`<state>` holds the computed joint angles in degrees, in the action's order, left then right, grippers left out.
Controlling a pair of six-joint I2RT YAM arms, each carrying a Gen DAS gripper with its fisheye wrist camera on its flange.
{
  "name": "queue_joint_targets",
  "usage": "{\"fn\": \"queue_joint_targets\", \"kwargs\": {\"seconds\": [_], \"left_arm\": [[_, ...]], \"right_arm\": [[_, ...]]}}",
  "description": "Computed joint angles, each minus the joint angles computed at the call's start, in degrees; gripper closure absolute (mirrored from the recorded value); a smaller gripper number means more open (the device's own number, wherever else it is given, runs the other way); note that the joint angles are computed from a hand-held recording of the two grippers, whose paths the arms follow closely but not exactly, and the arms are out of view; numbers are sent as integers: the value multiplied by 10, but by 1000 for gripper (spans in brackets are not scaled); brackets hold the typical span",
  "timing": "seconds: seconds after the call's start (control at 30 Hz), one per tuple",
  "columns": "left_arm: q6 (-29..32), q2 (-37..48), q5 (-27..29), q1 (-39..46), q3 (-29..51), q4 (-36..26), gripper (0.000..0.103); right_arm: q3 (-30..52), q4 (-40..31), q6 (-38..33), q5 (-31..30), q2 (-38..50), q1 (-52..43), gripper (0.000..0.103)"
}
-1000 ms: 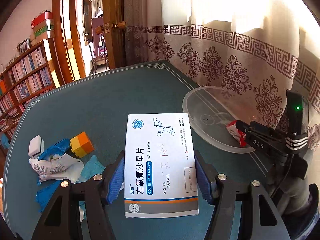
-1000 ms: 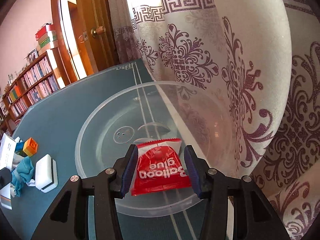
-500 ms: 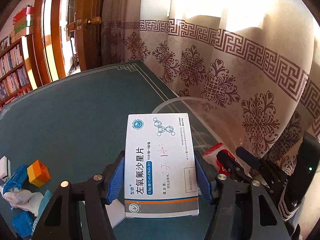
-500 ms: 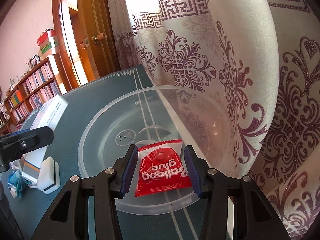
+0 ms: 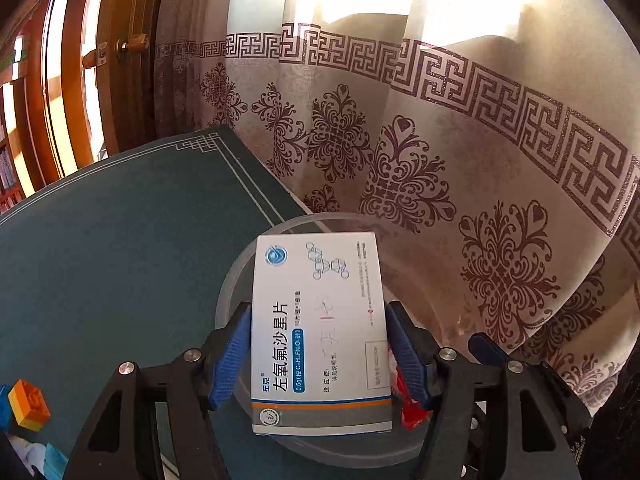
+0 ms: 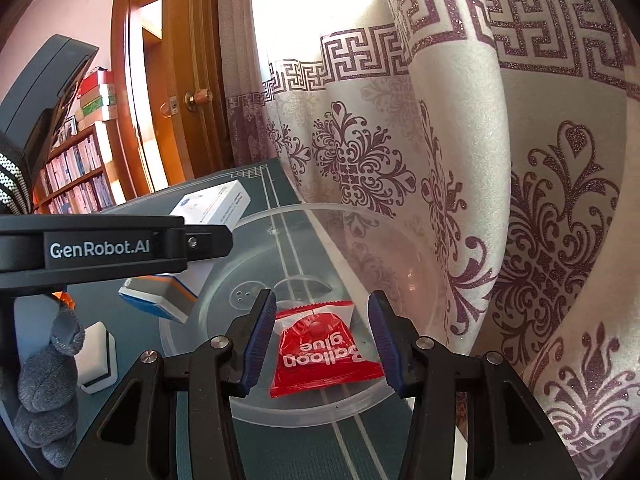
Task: Organize objects
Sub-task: 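Lower the medicine box into the bowl and open the left gripper while the right gripper releases the packet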
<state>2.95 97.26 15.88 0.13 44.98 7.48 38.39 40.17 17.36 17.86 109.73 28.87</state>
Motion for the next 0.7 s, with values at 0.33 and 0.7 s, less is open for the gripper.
{"fn": "queue_joint_targets", "kwargs": {"seconds": [0.33,0.7], "left_arm": [[-27,-32,11,44,-31,23,3],[-4,-116,-46,75,-103,24,0]], "right_arm": [[-5,4,7,-12,-1,-11,53],[2,-1,3,-3,1,-10,50]]}}
